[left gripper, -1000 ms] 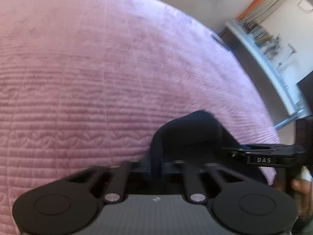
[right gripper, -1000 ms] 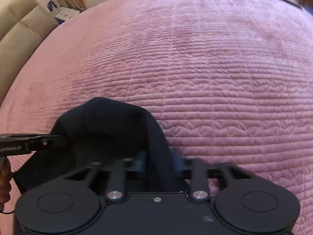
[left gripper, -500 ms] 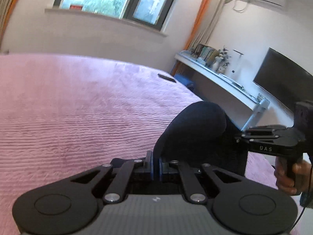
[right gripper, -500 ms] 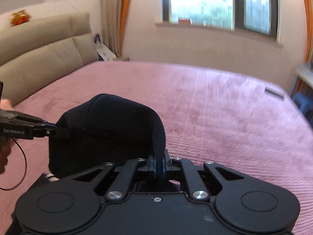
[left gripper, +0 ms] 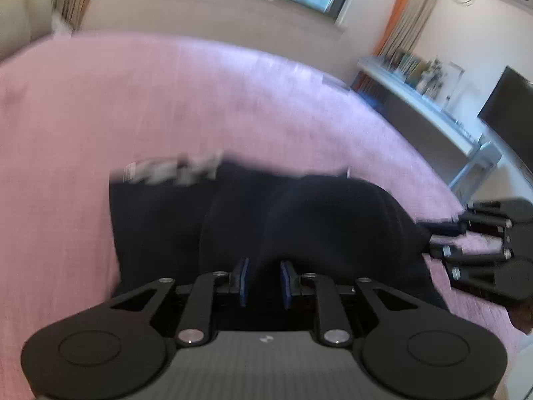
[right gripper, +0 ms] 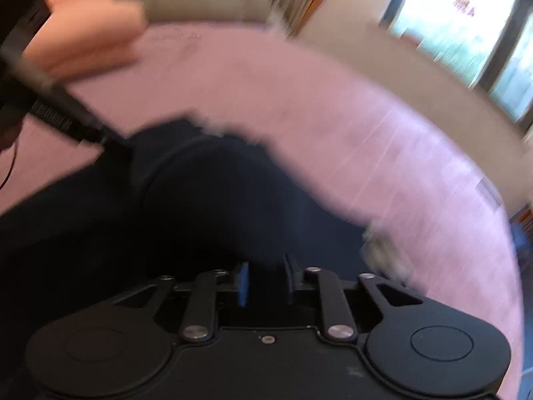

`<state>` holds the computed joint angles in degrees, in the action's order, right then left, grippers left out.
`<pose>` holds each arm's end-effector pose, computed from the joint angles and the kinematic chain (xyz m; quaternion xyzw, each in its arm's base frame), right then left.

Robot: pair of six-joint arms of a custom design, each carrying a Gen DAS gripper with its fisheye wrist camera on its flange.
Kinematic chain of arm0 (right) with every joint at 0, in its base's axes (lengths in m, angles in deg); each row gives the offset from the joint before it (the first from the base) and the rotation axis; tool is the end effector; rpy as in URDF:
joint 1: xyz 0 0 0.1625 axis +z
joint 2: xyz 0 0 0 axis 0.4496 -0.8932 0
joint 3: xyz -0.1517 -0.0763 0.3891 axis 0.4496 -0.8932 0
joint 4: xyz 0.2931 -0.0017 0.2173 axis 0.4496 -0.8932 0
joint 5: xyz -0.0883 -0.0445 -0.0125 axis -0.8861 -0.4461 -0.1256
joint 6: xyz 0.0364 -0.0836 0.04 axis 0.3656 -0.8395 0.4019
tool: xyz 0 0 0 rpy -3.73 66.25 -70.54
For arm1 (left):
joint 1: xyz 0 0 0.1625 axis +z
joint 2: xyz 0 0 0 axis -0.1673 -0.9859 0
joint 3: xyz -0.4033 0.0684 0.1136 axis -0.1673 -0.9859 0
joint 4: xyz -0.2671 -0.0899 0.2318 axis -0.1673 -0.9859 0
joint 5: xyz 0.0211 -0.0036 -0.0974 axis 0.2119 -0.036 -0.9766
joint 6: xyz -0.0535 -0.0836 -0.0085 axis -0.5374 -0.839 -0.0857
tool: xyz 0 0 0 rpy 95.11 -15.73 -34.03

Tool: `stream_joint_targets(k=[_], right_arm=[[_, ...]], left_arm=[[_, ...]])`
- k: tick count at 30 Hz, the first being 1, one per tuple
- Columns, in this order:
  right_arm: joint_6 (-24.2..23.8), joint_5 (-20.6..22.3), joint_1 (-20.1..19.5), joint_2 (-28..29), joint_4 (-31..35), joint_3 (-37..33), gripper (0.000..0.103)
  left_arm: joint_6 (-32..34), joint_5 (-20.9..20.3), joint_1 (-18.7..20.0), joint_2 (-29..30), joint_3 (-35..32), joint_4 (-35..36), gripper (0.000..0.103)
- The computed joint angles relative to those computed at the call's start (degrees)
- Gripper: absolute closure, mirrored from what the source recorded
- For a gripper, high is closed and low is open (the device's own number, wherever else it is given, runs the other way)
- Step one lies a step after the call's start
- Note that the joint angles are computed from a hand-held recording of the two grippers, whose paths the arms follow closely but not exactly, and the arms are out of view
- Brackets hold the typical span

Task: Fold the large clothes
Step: 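Grasp the folded hoodie edges with both grippers and fold it over again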

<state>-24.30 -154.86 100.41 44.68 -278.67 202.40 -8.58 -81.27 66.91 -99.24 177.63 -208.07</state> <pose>0.3063 -0.2920 -0.0326 0.4713 -0.7885 0.2076 0.3362 0.0345 -0.2913 0.3222 0.1665 0.9210 -0.3002 0.1842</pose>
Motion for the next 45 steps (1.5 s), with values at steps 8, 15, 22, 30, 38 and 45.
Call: stream_joint_targets(k=[8, 15, 22, 30, 38, 45], right_arm=[[33.8, 2.7, -3.2, -10.5, 17.3, 3.6, 0.034], [60.8, 19.0, -17.6, -11.2, 11.0, 4.9, 0.031], [63.4, 30.3, -19.6, -6.2, -1.1, 3.9, 0.090], [51.1, 17.5, -13.5, -14.7, 6.5, 7.2, 0.094], [60.6, 12.8, -17.8, -13.4, 11.3, 9.7, 0.086], [48.7, 12.7, -7.4, -6.7, 12.3, -4.6, 0.071]], left_arm=[[-4.7, -0.6, 1.2, 0.8, -0.1, 0.9, 0.045], [-7.5, -9.5, 9.0, 8.0, -3.5, -9.9, 0.034], [-9.5, -15.0, 14.0, 12.9, -3.9, -15.5, 0.036], [-7.4, -14.4, 12.1, 15.0, -5.2, -12.7, 0.036], [-6.6, -9.1, 9.8, 15.8, -5.8, -7.2, 0.040], [-1.1, -14.6, 10.5, 28.4, -9.9, -19.5, 0.053]])
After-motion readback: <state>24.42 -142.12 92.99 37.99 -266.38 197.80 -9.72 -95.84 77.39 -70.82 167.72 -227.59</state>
